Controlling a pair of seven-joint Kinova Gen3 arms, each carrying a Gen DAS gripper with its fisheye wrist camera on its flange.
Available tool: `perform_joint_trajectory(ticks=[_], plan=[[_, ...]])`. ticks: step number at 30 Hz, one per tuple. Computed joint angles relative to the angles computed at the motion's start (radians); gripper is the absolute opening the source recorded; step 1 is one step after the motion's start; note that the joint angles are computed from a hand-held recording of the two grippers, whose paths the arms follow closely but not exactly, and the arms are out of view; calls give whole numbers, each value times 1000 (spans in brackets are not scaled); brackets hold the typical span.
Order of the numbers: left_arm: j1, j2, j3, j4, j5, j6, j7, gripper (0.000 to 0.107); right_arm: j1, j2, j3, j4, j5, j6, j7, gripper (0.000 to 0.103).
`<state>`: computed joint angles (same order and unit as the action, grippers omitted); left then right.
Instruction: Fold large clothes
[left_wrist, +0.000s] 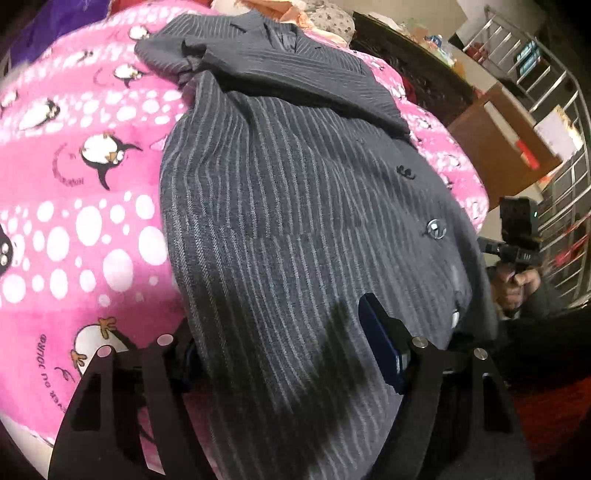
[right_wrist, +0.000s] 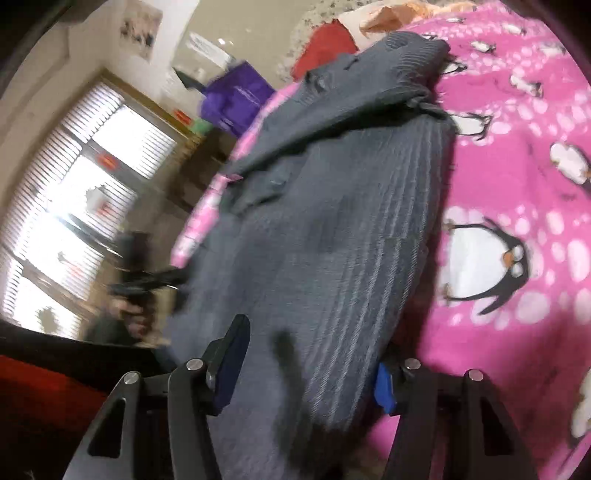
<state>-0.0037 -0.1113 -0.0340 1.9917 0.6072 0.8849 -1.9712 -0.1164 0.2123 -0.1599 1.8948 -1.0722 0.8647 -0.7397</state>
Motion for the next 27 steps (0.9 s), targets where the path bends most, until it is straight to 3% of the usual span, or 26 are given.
perform_joint_trajectory(ticks=[1,2,3,4,6,8,11,16,17,18,20,21,23,24,25,26,27], plan=[[-14,-12,27,12,-23,-32,41,56,-3,5,-6,-13,19,-13,-22,52],[-21,-15,36,20,-33,-53,71,30,12,8,-24,-19,23,-12,-29,52],[-33,-24,26,33,-27,-59,85,11,46,5,-61,-16,10,-4,-19,48],[-30,-34,-2,45,-5,-49,82,5,91,3,-107,-20,-17,19,8,42],[33,-77,-92,62,75,-27,29,5,183,-5,-193,-23,-80,82,89,20],[100,-106,-173,76,137,-22,-37,5,254,-9,-236,-3,-159,116,171,8],[100,-142,-193,87,171,-40,-71,5,221,-23,-179,17,-202,97,205,8],[70,-71,-211,80,111,31,-43,7,40,18,-18,-18,-42,43,31,9],[60,-58,-199,70,104,49,-43,12,39,19,-20,-19,-27,36,9,14],[54,-50,-192,67,97,61,-38,17,55,27,-41,-16,-29,34,-3,26],[46,-40,-171,64,89,71,-27,49,78,41,-73,-4,-61,37,22,51],[54,-41,-168,66,94,66,-36,52,77,42,-92,-5,-75,34,58,58],[50,-50,-144,56,72,54,-15,48,42,41,-90,-26,-65,29,81,52],[47,-62,-139,55,67,43,4,35,35,39,-91,-33,-73,23,93,29],[53,-59,-139,53,71,26,13,4,47,42,-97,-42,-97,30,117,15],[50,-74,-149,62,77,23,7,4,77,46,-114,-34,-137,45,157,5],[59,-105,-160,71,89,14,2,4,123,37,-146,-29,-178,63,198,5]])
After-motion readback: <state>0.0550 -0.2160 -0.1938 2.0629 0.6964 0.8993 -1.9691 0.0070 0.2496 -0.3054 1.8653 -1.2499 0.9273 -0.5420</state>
